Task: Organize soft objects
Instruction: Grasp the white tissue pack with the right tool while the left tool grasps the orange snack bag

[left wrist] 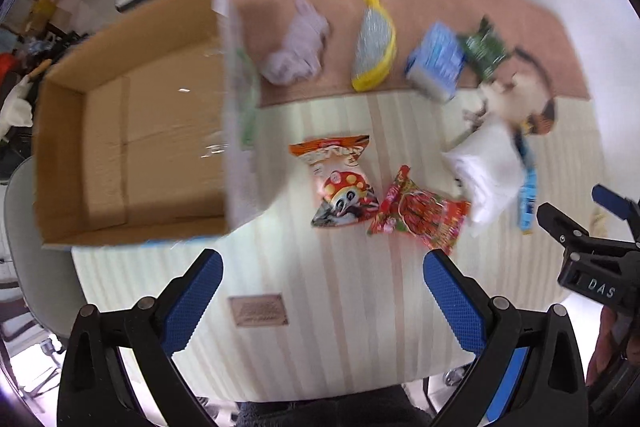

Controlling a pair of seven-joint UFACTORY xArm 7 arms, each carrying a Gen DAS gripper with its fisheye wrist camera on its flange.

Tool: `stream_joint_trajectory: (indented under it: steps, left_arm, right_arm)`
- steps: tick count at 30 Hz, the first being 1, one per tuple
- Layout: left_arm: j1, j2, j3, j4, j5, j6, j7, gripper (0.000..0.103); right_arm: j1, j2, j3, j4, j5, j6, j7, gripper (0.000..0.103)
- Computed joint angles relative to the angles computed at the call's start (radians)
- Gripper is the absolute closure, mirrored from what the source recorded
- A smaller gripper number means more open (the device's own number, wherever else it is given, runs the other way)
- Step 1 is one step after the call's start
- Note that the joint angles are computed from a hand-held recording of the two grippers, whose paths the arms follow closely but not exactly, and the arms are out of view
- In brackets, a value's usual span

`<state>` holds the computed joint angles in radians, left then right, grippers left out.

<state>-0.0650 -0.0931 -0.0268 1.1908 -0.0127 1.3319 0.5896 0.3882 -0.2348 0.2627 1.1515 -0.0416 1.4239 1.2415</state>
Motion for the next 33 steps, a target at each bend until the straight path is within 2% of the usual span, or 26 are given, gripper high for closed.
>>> stream_joint_trajectory:
  steps: [3,6,12,19,22,24,25,27,29,31,33]
  left_arm:
    - [-0.034,0.089,-0.037,0.002,0.041,-0.014,-0.085,0.006]
    - [-0.071,0.178,-0.056,0.024,0.086,-0.019,-0.161,0.008]
    - [-0.125,0.283,-0.061,0.043,0.180,-0.057,-0.236,0.008]
    - [-0.150,0.366,-0.053,0.072,0.212,-0.033,-0.274,0.008]
    - [-0.150,0.378,-0.051,0.080,0.200,-0.014,-0.275,0.008]
    - [-0.150,0.377,-0.052,0.065,0.197,-0.025,-0.274,0.008]
    - [-0.151,0.375,-0.052,0.058,0.199,-0.023,-0.276,0.008]
    - [-0.143,0.370,-0.049,0.063,0.186,-0.007,-0.268,0.008]
    - [-0.138,0.364,-0.047,0.051,0.183,-0.014,-0.268,0.008]
    - [-0.129,0.361,-0.043,0.046,0.172,-0.016,-0.268,0.017]
    - [-0.128,0.361,-0.040,0.050,0.182,-0.008,-0.276,0.053]
  right_arm:
    - [-0.019,0.022,-0.052,-0.107,0.043,-0.117,-0.133,0.000]
    - [-0.036,0.065,-0.076,-0.147,0.071,-0.191,-0.236,0.000]
    - [-0.062,0.131,-0.103,-0.179,0.116,-0.238,-0.439,0.000]
    - [-0.083,0.216,-0.118,-0.199,0.213,-0.299,-0.616,0.000]
    - [-0.088,0.248,-0.117,-0.203,0.223,-0.317,-0.623,0.000]
    - [-0.094,0.250,-0.122,-0.225,0.243,-0.334,-0.574,0.004]
    - [-0.106,0.228,-0.130,-0.266,0.306,-0.374,-0.540,0.009]
    - [-0.105,0.173,-0.160,-0.350,0.407,-0.448,-0.460,0.011]
    - [-0.127,0.144,-0.136,-0.385,0.389,-0.482,-0.394,0.011]
    - [-0.123,0.145,-0.132,-0.393,0.383,-0.492,-0.378,0.011]
    - [-0.117,0.163,-0.136,-0.405,0.442,-0.512,-0.414,0.011]
